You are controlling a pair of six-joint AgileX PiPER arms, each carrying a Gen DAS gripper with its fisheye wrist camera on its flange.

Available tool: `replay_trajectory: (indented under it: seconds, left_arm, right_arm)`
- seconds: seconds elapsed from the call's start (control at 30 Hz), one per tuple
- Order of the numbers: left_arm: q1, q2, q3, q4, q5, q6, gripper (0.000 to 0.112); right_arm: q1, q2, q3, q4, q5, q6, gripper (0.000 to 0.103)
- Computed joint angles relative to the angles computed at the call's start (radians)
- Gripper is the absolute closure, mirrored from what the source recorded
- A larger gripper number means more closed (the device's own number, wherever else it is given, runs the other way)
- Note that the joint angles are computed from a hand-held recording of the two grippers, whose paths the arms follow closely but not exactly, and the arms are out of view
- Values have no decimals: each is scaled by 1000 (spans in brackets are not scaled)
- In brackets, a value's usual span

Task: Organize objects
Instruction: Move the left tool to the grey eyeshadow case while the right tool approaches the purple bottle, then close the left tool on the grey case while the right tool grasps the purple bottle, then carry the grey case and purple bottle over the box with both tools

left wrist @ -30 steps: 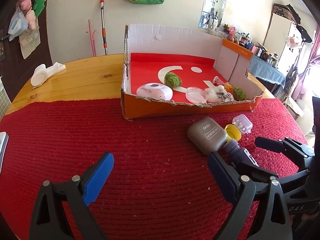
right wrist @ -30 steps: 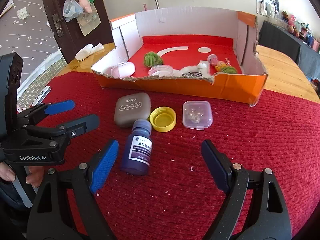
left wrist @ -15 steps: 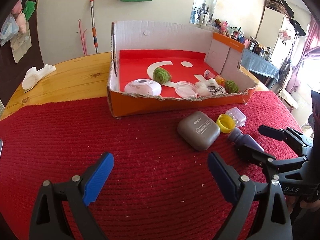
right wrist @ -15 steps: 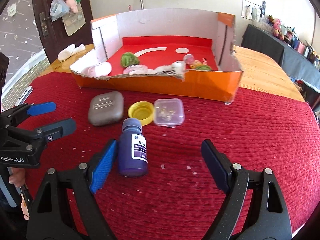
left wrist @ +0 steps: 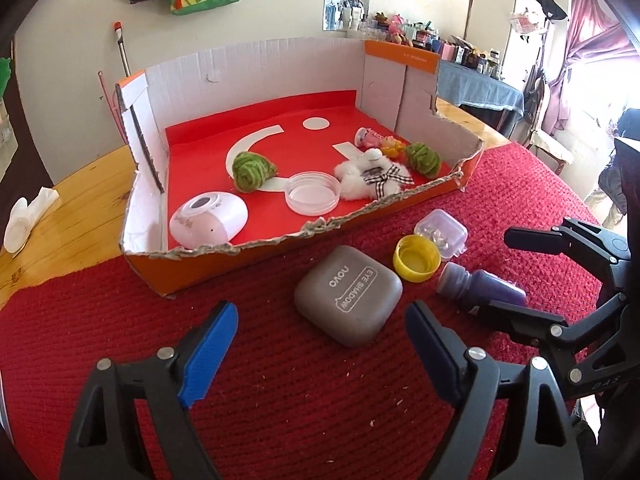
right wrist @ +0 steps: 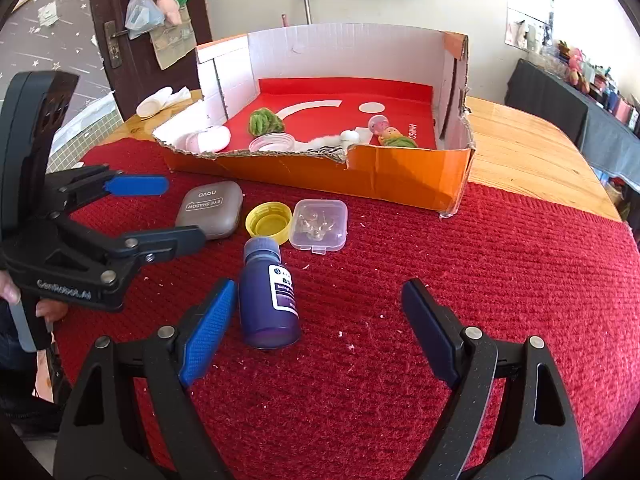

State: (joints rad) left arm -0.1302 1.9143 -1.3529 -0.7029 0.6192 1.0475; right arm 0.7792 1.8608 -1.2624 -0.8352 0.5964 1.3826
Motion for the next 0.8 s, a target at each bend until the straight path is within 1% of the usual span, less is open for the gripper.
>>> replay_trajectory:
  seconds: [0.1,0.17,0.2,0.27,0.3,0.33,0.4,0.43,0.47,0.5,0.53,0.63,0.7,0.8]
  left_arm:
    - [-8,21,-28,10,15,-1,31]
    - [-13,34,-43,18,24,-3,33]
    - [-14,43,-52,23,31,-8,35]
    - [-16,47,-49,13,32,6,37]
    - [-16,46,-44,-2,29,24,40]
    - [-14,48,-45,-15,35,39,46]
    - [-8,51,-48,-41,56,62,52]
    - [-9,49,-45,-43,54,67,52]
    - [-9,48,-43,-46,53,72,53]
    - [-6,48,-43,-53,60,79,53]
    - [-3,45,-40,-61,64,86,53]
    - [9,26,-23,-89,76,113,53]
    - [18,6,-9,-110,83,129,53]
    - [35,-27,8,-144,100,159,53]
  right_arm:
    - [-6,8,-9,26,-11,-39,21]
    - [-7,19,-21,35,-13,-59,30]
    - [-7,21,-23,44,-19,-70,31]
    - [-1,36,-44,49,-3,-89,35]
    - [4,44,-56,50,7,-101,37]
    - [6,48,-61,52,9,-110,41]
    - [13,60,-76,50,22,-118,45]
    - [18,65,-81,42,29,-115,55]
    - [23,65,-80,31,30,-106,71]
    - [23,61,-75,28,21,-102,77]
    - [24,57,-72,34,12,-104,76]
    - [31,54,-77,35,29,-115,76]
    - [32,36,-65,31,17,-108,76]
    - [49,8,-64,-13,49,-75,76]
